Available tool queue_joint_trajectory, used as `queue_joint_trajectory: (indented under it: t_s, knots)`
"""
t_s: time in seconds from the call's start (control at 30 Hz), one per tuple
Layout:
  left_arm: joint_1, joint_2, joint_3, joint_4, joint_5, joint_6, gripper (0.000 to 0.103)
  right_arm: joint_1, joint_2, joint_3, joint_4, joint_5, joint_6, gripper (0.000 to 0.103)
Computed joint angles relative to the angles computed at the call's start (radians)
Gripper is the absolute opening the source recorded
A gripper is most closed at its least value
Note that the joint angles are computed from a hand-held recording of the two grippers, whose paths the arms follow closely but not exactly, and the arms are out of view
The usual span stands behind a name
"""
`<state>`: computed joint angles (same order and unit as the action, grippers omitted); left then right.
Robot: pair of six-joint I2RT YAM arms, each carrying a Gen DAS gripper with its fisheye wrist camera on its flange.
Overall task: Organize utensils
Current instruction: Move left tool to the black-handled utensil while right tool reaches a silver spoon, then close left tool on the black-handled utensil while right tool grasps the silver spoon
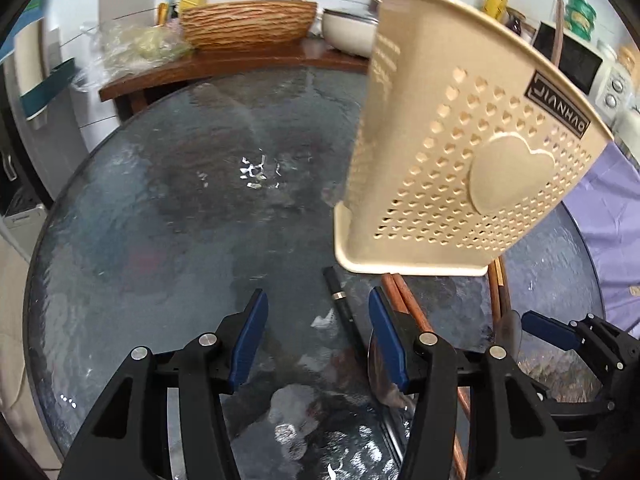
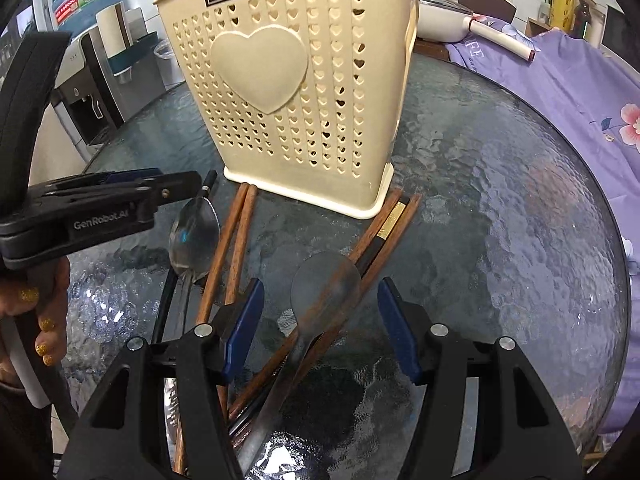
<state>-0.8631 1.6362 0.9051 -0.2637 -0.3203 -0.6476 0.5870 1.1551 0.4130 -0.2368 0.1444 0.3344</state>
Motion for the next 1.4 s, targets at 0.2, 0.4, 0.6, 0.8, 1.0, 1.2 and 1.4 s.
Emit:
queue_joint_trajectory:
  t_s: [0.2,0.4,0.6,0.8,1.0,1.2,1.4]
  knots:
    - [0.011,0.044,0.048,-0.033,0.014,0.018,0.051,0.008,0.026,0.008,0.006,0.003,0.012,0.056]
    - [0.013,0.096,0.093,-0.072,0.023,0.024,0.045,0.005,0.037,0.007,0.008,-0.002,0.021,0.055]
    - [-0.01,0.111,0.114,-0.109,-0.013,0.031,0.031,0.007,0.047,0.005,0.013,0.004,0.025,0.055]
    - [-0.034,0.121,0.128,-0.127,-0.043,0.028,0.015,0.037,0.07,0.022,0.005,0.036,0.049,0.044]
    - [-0.043,0.117,0.122,-0.121,-0.054,0.015,0.012,0.022,0.055,0.013,0.003,0.039,0.042,0.037]
    - [-0.021,0.112,0.111,-0.099,-0.042,0.02,0.007,-0.019,0.017,-0.009,0.007,0.0,0.014,0.037]
    - [0.002,0.062,0.064,-0.059,-0.017,0.005,0.007,-0.08,-0.102,-0.044,-0.003,-0.078,-0.014,0.037]
